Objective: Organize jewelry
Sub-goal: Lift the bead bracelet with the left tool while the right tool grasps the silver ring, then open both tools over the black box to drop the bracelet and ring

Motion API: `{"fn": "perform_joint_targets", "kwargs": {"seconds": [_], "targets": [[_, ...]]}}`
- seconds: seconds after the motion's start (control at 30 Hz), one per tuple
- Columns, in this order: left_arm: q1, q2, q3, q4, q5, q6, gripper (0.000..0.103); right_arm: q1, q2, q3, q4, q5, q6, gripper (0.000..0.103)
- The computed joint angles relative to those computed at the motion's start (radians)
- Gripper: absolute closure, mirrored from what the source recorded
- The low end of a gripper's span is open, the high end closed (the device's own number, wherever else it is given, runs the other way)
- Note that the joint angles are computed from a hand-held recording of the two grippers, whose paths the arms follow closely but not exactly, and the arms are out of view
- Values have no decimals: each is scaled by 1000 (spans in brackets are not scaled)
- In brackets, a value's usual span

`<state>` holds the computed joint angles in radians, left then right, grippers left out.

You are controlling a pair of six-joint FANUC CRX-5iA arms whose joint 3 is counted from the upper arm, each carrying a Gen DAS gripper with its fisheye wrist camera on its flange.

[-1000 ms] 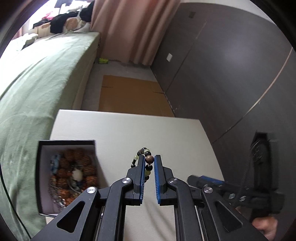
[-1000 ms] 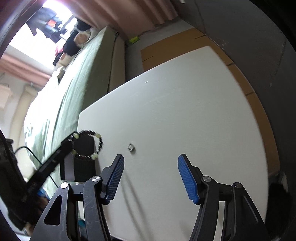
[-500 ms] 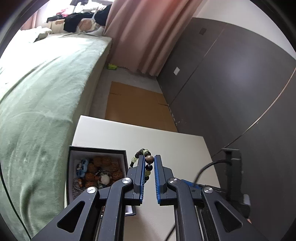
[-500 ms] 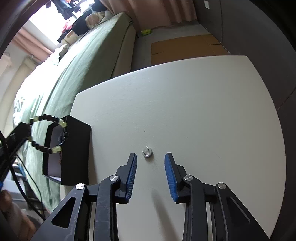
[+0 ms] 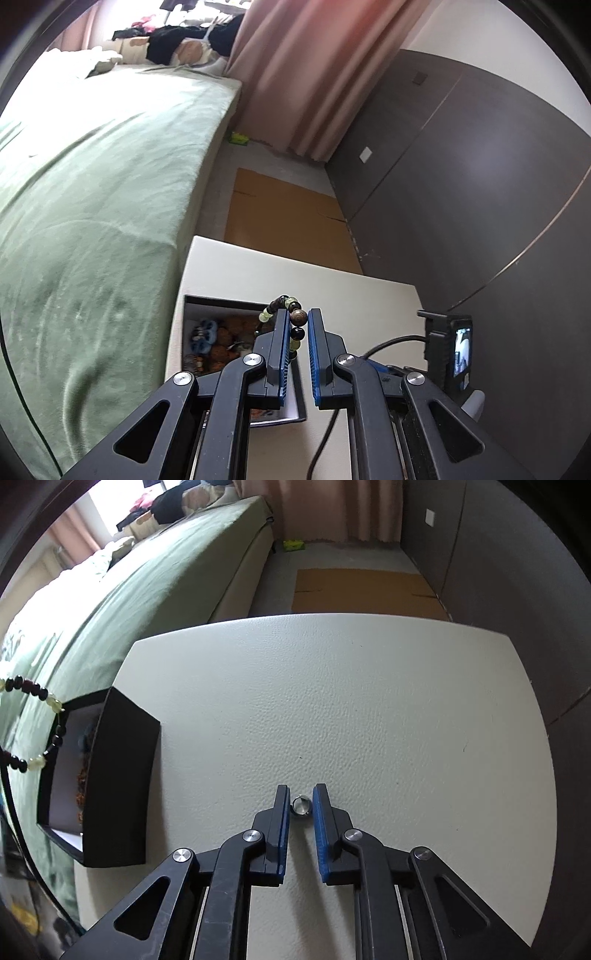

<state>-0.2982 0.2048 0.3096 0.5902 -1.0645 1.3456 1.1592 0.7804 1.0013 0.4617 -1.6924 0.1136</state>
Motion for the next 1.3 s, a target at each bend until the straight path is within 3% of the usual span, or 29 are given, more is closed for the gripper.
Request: {"fn": "perform_joint_targets", "kwargs": {"seconds": [0.17, 0.27, 0.37, 0.6, 1.0, 1.03, 1.07, 1.1, 1.13, 1.2, 1.23, 1.3], "targets": [[6, 28, 26, -5, -48, 29, 93, 4, -1, 10, 15, -3, 8, 90], [0, 53, 82, -73, -97, 95, 92, 17, -32, -26, 45, 32, -11, 90], [6, 64, 91, -69, -120, 112, 91, 25, -64, -68, 67, 70, -39, 90], [22, 65, 94, -75, -113, 149, 91, 50, -169, -226, 141, 267, -136, 90], [90, 44, 50, -46, -73, 191, 88, 34, -120, -180, 157, 563, -117, 90], [94, 42, 49, -48, -70, 194, 78, 31, -112, -170, 146, 592, -100, 90], [96, 37, 43, -49, -63, 199, 62, 28, -99, -144, 130, 596, -82, 90], [99, 27, 30, -48, -48, 203, 53, 27, -83, -113, 116, 585, -66, 85], [100, 17, 16, -48, -30, 206, 41, 27, -73, -89, 103, 570, -50, 71], [99, -4, -5, -52, 4, 204, 35, 28, -66, -81, 110, 550, -51, 48], [98, -7, -6, -54, 6, 202, 34, 32, -76, -105, 139, 546, -82, 43], [95, -8, -6, -56, 4, 200, 33, 37, -114, -174, 168, 562, -140, 43]]}}
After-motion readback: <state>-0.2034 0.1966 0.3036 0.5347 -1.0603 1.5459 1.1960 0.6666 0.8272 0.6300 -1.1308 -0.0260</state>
